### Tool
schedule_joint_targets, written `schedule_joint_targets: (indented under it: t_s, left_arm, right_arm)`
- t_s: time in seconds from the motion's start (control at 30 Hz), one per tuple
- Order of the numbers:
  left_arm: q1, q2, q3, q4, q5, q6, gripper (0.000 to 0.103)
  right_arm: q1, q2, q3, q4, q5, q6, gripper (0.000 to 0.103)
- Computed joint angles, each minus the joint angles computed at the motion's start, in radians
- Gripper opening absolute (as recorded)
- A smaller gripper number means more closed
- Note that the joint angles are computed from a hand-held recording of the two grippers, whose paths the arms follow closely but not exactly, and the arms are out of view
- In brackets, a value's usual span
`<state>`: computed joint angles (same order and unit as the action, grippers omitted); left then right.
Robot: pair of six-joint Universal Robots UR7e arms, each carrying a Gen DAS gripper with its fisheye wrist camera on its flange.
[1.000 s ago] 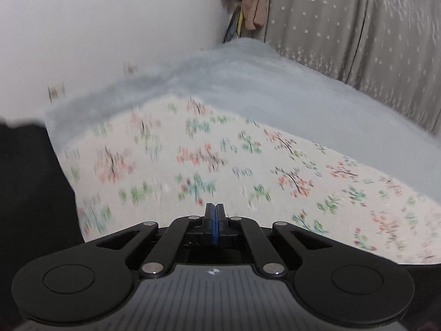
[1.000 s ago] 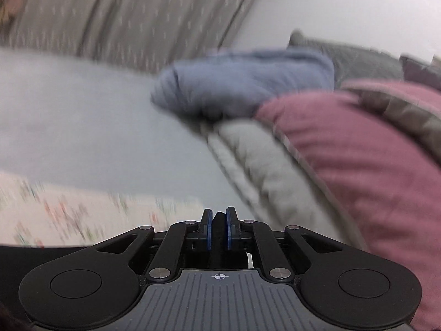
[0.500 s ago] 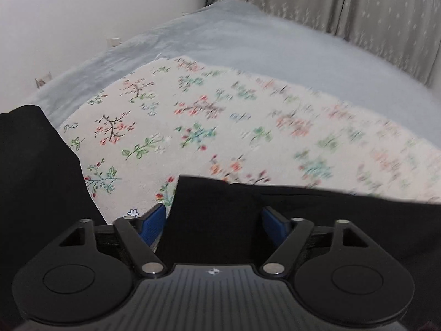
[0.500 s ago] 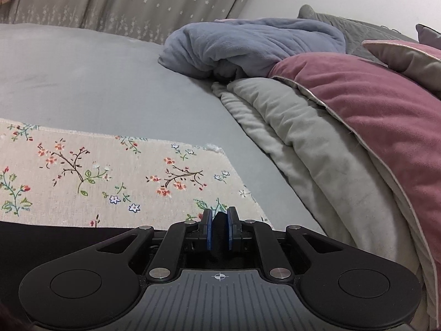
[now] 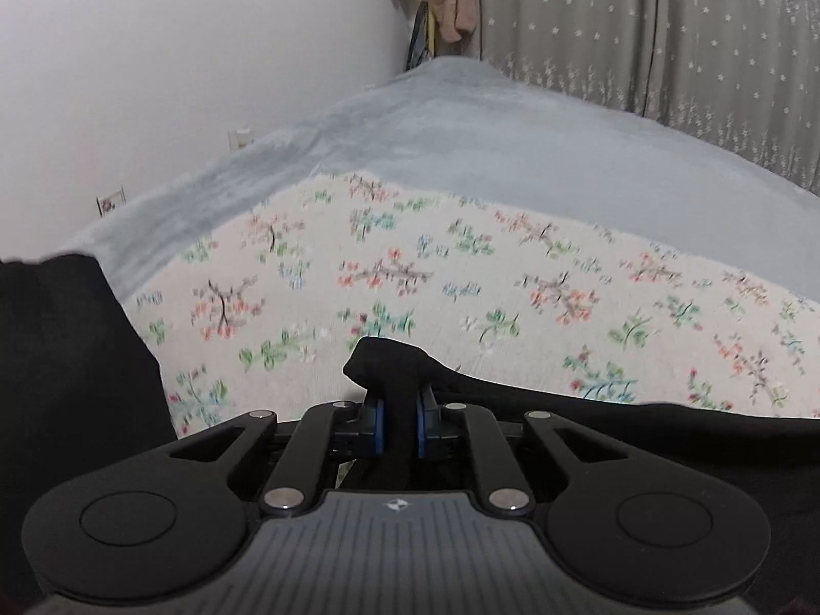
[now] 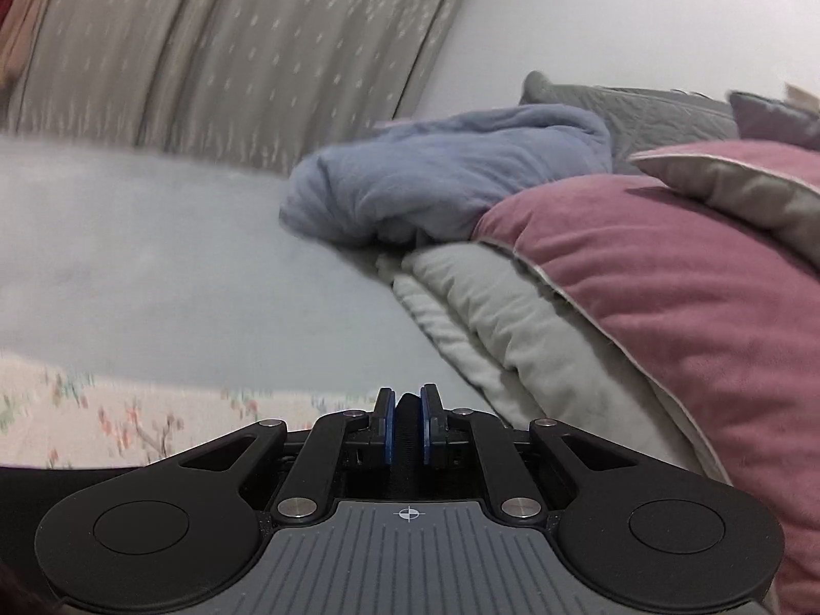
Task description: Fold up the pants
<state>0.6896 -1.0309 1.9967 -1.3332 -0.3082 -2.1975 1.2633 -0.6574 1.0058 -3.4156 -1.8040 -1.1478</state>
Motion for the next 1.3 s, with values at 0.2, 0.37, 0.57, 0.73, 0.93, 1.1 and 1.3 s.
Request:
schedule_joint_targets:
  t_s: [0.2, 0.37, 0.57, 0.73, 0.93, 1.1, 1.3]
  left_arm:
    - [0.001, -0.006, 0.016, -0.062, 0.002, 0.039, 0.019]
    - [-0.042, -0.061, 0.069, -0.124, 0.01, 0.025, 0.019]
    - [-0.143, -0.133, 0.099, -0.041, -0.02, -0.06, 0.019]
    - [-0.257, -0.203, 0.178, -0.001, -0.03, -0.203, 0.019]
    - [-0.442, -0.279, 0.277, 0.047, -0.126, -0.399, 0.018]
    - [-0.588, -0.319, 0.352, -0.002, -0.228, -0.444, 0.018]
    - [-0.673, -0.337, 0.453, -0.163, -0.354, -0.38, 0.018]
  right_arm:
    - [-0.005, 0.022, -0.021, 0.042, -0.076, -0.015, 0.009]
    - [-0.003, -0.061, 0.053, 0.08, -0.043, 0.059, 0.009]
    - [0.01, -0.263, 0.212, 0.152, 0.0, 0.131, 0.009]
    - [-0.02, -0.459, 0.392, 0.172, 0.082, 0.136, 0.009]
    - [-0.142, -0.734, 0.628, 0.237, 0.247, 0.177, 0.009]
    - [-0.294, -0.94, 0.786, 0.31, 0.367, 0.174, 0.009]
    - [-0.523, -1.105, 0.919, 0.434, 0.487, 0.1, 0.009]
